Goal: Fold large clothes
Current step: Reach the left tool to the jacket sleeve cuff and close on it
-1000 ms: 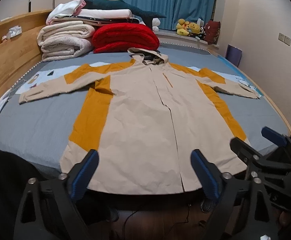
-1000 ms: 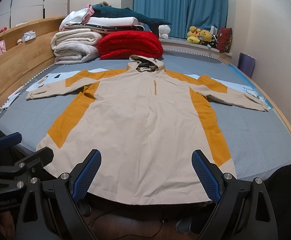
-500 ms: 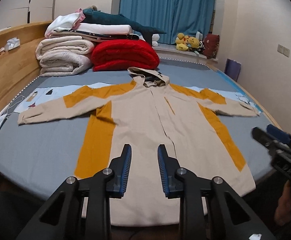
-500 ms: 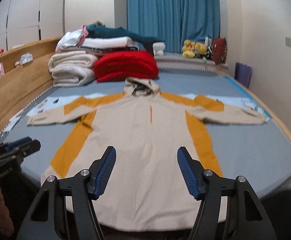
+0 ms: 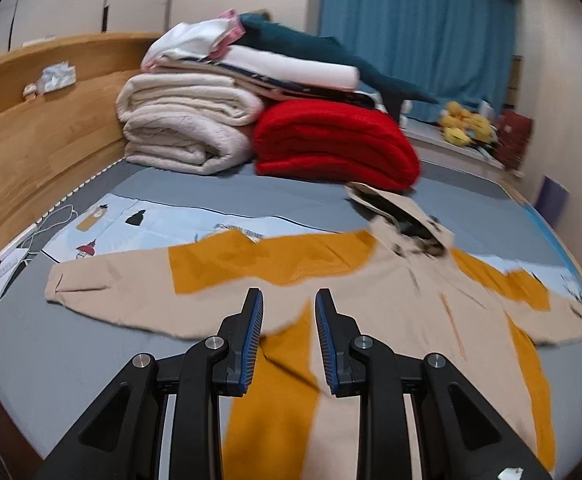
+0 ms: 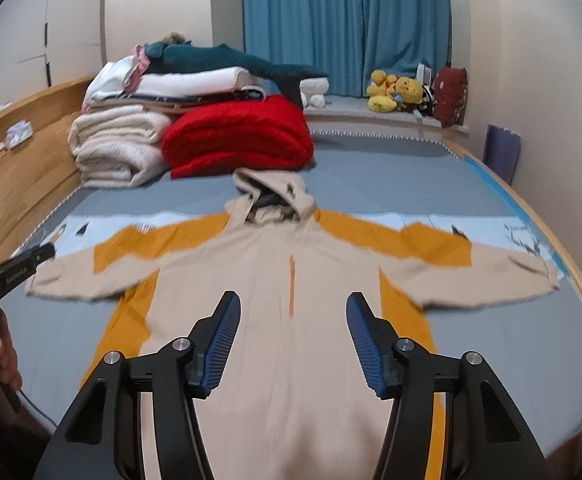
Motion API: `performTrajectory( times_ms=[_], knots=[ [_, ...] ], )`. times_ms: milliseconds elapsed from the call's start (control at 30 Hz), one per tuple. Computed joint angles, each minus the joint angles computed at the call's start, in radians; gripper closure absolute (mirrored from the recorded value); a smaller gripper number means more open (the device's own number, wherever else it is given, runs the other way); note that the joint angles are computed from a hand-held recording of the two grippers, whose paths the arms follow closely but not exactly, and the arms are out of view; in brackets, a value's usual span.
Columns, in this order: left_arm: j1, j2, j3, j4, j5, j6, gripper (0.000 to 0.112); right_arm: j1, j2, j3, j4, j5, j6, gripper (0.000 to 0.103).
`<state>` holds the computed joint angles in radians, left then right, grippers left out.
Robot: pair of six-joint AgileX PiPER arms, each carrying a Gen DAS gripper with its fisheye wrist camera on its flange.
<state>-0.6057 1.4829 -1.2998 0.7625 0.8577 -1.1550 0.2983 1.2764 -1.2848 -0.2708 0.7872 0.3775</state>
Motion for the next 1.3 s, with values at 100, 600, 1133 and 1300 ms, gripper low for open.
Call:
performTrajectory(
  times_ms=[100,600,1133,1300],
  knots=[
    [0.148,0.057,-0.003,-0.098,-0.087,0.113,0.088,-0.052,0.152,-0.126,0.05,-0.066,-0.058,0.047],
    [0.68,0.272,0.093,-0.218,-0.294,0.232,0.086,-0.086,0.491,-0.23,0.239,-0.268,-0.356,0.047],
    [1.108,0.488,0.016,-0.495,-0.38,0.361,0.061,-0.113,0.609,-0.294,0.302,-0.239,-0.412,0.036],
    [1.168,0.523,0.006,-0.668,-0.406,0.486,0.093,-0.1,0.628,-0.303,0.305,-0.23,-0.411,0.024]
  ],
)
